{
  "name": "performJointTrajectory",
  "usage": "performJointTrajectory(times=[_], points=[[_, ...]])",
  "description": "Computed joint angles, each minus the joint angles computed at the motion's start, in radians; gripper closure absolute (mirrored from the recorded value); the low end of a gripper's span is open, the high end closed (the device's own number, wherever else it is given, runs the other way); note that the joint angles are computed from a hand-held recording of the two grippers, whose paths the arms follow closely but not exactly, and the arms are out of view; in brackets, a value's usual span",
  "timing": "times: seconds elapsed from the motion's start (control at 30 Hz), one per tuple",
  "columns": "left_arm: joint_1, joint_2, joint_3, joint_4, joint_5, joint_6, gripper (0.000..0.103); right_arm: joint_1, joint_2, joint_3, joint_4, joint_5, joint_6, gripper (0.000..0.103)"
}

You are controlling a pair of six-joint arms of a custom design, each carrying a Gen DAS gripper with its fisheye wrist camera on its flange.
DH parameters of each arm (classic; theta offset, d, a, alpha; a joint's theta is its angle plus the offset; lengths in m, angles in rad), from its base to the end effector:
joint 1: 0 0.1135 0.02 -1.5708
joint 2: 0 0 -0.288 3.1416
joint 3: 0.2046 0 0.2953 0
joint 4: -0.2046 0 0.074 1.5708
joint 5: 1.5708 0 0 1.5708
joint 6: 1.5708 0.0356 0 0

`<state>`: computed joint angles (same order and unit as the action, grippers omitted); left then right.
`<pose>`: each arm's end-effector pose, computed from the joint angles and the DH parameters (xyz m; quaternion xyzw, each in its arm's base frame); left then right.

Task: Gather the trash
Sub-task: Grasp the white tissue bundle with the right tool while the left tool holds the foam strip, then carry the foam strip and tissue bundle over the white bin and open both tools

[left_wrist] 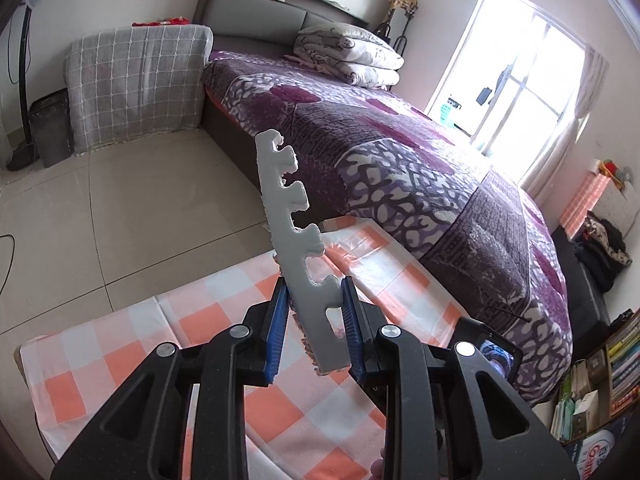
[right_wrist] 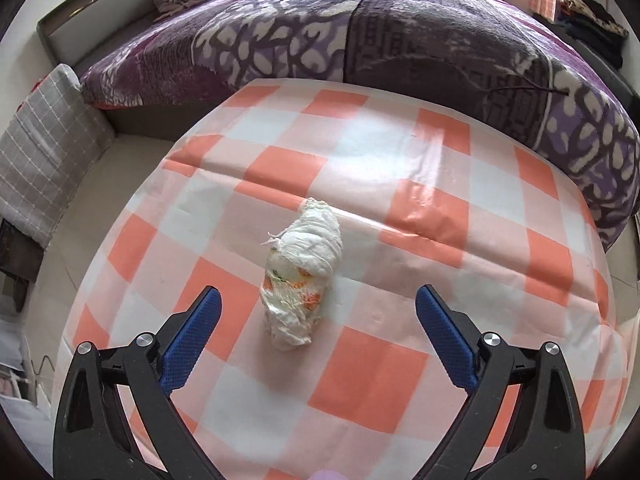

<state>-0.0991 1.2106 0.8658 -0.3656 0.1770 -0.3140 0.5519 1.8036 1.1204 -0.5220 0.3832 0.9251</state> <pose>0.2915 -0.0353 0.2706 -0.0604 0.9041 -0.1638 0.3901 0.3364 0.1915 0.1578 0.2131 0.9422 -0.0183 0.2580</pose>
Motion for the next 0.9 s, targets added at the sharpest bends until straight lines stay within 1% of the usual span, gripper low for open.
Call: performJointTrajectory(times=[0.03, 0.1, 0.13, 0.17, 0.27, 0.37, 0.43, 0.63, 0.77, 0.9], points=[[0.002, 0.005, 0.0, 0.002, 0.001, -0.003, 0.076, -0.002, 0.021, 0.019, -0.013, 0.006, -0.005, 0.019], [0.004, 0.014, -0.001, 0.005, 0.0, -0.004, 0.076, -0.012, 0.049, 0.041, -0.028, -0.004, -0.025, 0.032], [0.004, 0.016, -0.002, 0.005, -0.004, -0.003, 0.076, -0.019, 0.059, 0.047, -0.033, -0.019, -0.04, 0.054], [0.003, 0.015, -0.005, 0.006, -0.009, -0.002, 0.076, -0.021, 0.064, 0.053, -0.044, -0.017, -0.046, 0.068], [-0.003, 0.006, -0.006, 0.006, -0.028, -0.007, 0.076, -0.01, -0.009, -0.006, 0.003, 0.003, -0.079, 0.069], [-0.004, -0.014, -0.007, -0.002, -0.039, -0.009, 0.076, -0.001, -0.09, -0.052, 0.021, 0.015, -0.091, 0.069], [-0.025, -0.034, -0.002, -0.018, -0.062, -0.01, 0.076, 0.012, -0.172, -0.086, 0.017, 0.03, -0.102, 0.069], [-0.109, -0.111, 0.011, -0.091, -0.145, -0.011, 0.076, 0.074, -0.433, -0.169, -0.057, 0.087, -0.117, 0.069], [-0.209, -0.168, 0.031, -0.147, -0.254, 0.02, 0.076, 0.124, -0.586, -0.208, -0.127, 0.129, -0.109, 0.069], [-0.318, -0.224, 0.048, -0.211, -0.354, 0.032, 0.076, 0.181, -0.742, -0.262, -0.216, 0.175, -0.067, 0.069]])
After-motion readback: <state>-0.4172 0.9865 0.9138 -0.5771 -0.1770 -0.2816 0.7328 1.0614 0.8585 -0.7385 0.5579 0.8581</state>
